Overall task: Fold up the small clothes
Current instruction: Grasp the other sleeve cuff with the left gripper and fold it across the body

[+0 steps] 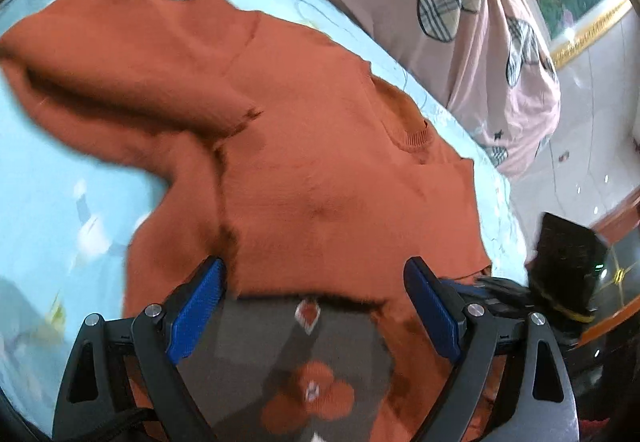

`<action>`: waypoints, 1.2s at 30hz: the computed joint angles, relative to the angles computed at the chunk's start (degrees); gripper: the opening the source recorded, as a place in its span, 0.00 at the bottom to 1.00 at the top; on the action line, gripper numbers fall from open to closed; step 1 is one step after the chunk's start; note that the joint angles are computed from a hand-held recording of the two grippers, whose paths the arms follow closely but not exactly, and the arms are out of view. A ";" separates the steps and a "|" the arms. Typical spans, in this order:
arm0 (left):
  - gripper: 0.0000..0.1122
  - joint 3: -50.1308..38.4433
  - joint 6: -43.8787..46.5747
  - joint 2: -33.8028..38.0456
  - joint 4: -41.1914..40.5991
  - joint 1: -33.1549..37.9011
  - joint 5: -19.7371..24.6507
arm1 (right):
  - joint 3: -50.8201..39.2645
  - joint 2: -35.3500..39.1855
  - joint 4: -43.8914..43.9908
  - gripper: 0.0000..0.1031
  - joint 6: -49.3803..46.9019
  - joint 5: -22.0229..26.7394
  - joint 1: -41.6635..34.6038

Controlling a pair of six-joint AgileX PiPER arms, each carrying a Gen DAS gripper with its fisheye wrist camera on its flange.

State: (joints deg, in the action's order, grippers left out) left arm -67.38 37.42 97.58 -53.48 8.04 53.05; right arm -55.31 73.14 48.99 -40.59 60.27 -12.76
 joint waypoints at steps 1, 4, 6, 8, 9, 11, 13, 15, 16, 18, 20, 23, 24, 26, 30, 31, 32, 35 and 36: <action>0.81 -1.28 -0.53 0.84 0.86 -0.96 -0.40 | 0.32 -1.62 -1.84 0.04 1.72 -1.06 -3.91; 0.64 -4.51 -1.26 3.11 3.51 -3.87 -2.11 | -0.70 -2.82 -5.99 0.04 4.79 -2.78 -13.55; 0.19 -6.67 -0.95 4.20 5.56 -5.93 -2.17 | -4.05 -0.70 -11.47 0.08 9.76 -3.83 -18.78; 0.08 -8.33 -1.75 3.43 9.38 -8.34 -4.71 | -7.46 2.35 -15.16 0.15 13.93 -4.78 -22.18; 0.08 -8.44 -3.09 1.81 12.71 -9.85 -8.89 | -8.87 4.08 -15.14 0.28 14.33 -5.01 -23.79; 0.08 -11.65 -4.63 1.49 15.88 -10.46 -12.19 | -11.10 7.19 -15.45 0.50 14.78 -5.41 -24.72; 0.08 -16.72 -5.41 4.23 16.14 -9.65 -10.01 | -12.56 9.70 -15.49 0.53 14.54 -5.92 -23.87; 0.08 -19.11 -6.54 6.19 18.00 -10.17 -8.33 | -14.25 12.52 -16.89 0.53 15.76 -5.65 -20.98; 0.08 -18.36 -6.76 6.10 19.50 -11.04 -9.09 | -14.48 13.59 -17.67 0.53 16.23 -6.03 -19.66; 0.08 -15.72 -6.91 5.14 21.29 -12.31 -10.72 | -16.39 17.08 -23.05 0.50 19.63 -6.80 -15.48; 0.08 -11.73 -5.44 4.12 20.08 -12.13 -11.72 | -16.43 17.43 -24.99 0.11 20.42 -8.42 -13.28; 0.08 -9.00 -6.07 3.49 20.52 -12.63 -13.17 | -16.02 14.85 -18.91 0.10 17.94 -8.14 -18.16; 0.08 -8.80 -6.29 3.21 20.68 -13.05 -13.74 | -15.88 14.53 -17.62 0.10 17.08 -8.18 -19.90; 0.08 -8.42 -4.05 2.18 18.45 -13.02 -14.42 | -16.22 16.20 -17.20 0.10 17.03 -7.25 -21.35; 0.08 -11.43 -5.25 4.52 18.91 -14.62 -14.53 | -15.10 16.52 -21.70 0.16 21.53 -9.33 -19.04; 0.08 -11.97 -6.67 5.24 20.55 -15.07 -14.61 | -15.10 15.23 -25.27 0.19 25.50 -10.07 -17.58; 0.08 -12.58 -8.05 6.15 21.90 -15.31 -14.23 | -13.44 12.35 -28.05 0.21 27.89 -12.47 -16.57; 0.12 -12.95 -9.01 7.38 22.56 -14.56 -12.57 | -10.93 6.78 -23.11 0.21 23.39 -11.35 -17.08; 0.15 -12.77 -9.23 7.48 22.66 -14.34 -12.72 | -10.88 6.54 -19.33 0.27 19.24 -7.80 -16.50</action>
